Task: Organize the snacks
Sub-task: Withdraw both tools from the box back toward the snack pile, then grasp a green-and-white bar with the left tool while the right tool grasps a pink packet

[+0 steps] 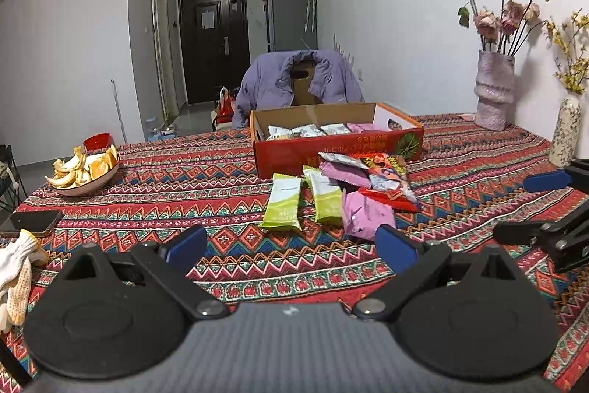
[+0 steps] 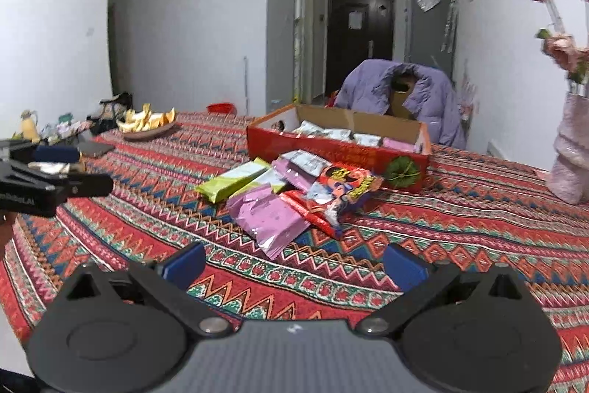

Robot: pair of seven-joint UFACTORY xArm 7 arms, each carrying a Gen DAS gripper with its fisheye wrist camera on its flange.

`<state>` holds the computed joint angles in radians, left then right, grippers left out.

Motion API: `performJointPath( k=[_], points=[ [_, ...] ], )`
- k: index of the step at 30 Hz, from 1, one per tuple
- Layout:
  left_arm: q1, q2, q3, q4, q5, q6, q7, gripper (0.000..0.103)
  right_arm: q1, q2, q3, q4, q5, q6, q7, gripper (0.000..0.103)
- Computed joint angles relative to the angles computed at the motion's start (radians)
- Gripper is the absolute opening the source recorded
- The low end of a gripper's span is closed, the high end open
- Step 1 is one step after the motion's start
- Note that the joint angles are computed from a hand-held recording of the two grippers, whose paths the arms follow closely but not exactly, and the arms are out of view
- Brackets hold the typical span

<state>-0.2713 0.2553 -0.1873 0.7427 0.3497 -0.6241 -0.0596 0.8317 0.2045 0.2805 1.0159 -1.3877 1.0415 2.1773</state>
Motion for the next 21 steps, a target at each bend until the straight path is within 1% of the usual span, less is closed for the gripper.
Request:
performJointPath(
  k=[5, 8, 10, 12, 13, 15, 17, 18, 20, 21],
  points=[
    [-0.025, 0.079, 0.003, 0.112, -0.047, 0.084, 0.037, 0.100, -0.072, 0.061, -0.053, 0.053, -0.046, -0.173, -0.104, 0.101],
    [-0.010, 0.134, -0.014, 0.192, -0.037, 0.129, 0.037, 0.100, -0.109, 0.111, -0.090, 0.103, -0.100, -0.271, -0.152, 0.097],
    [0.015, 0.176, -0.038, 0.255, -0.013, 0.166, 0.024, 0.100, -0.132, 0.146, -0.116, 0.139, -0.138, -0.331, -0.183, 0.089],
    [0.021, 0.227, -0.053, 0.338, -0.011, 0.232, 0.020, 0.100, -0.159, 0.187, -0.141, 0.182, -0.154, -0.394, -0.218, 0.084],
    [0.037, 0.253, -0.072, 0.373, 0.000, 0.252, 0.020, 0.100, -0.168, 0.207, -0.155, 0.202, -0.176, -0.423, -0.225, 0.083],
    [0.090, 0.324, -0.139, 0.466, 0.040, 0.314, 0.020, 0.099, -0.187, 0.243, -0.176, 0.239, -0.198, -0.477, -0.244, 0.083],
    [0.128, 0.387, -0.197, 0.540, 0.058, 0.355, 0.046, 0.099, -0.202, 0.277, -0.195, 0.271, -0.238, -0.534, -0.241, 0.082],
    [0.117, 0.416, -0.195, 0.580, 0.046, 0.372, 0.064, 0.098, -0.209, 0.291, -0.202, 0.283, -0.257, -0.559, -0.236, 0.082],
    [0.068, 0.462, -0.161, 0.655, 0.003, 0.408, 0.093, 0.096, -0.223, 0.315, -0.207, 0.303, -0.271, -0.601, -0.240, 0.077],
    [0.034, 0.486, -0.136, 0.698, -0.026, 0.435, 0.101, 0.093, -0.226, 0.323, -0.209, 0.310, -0.273, -0.614, -0.246, 0.076]
  ],
)
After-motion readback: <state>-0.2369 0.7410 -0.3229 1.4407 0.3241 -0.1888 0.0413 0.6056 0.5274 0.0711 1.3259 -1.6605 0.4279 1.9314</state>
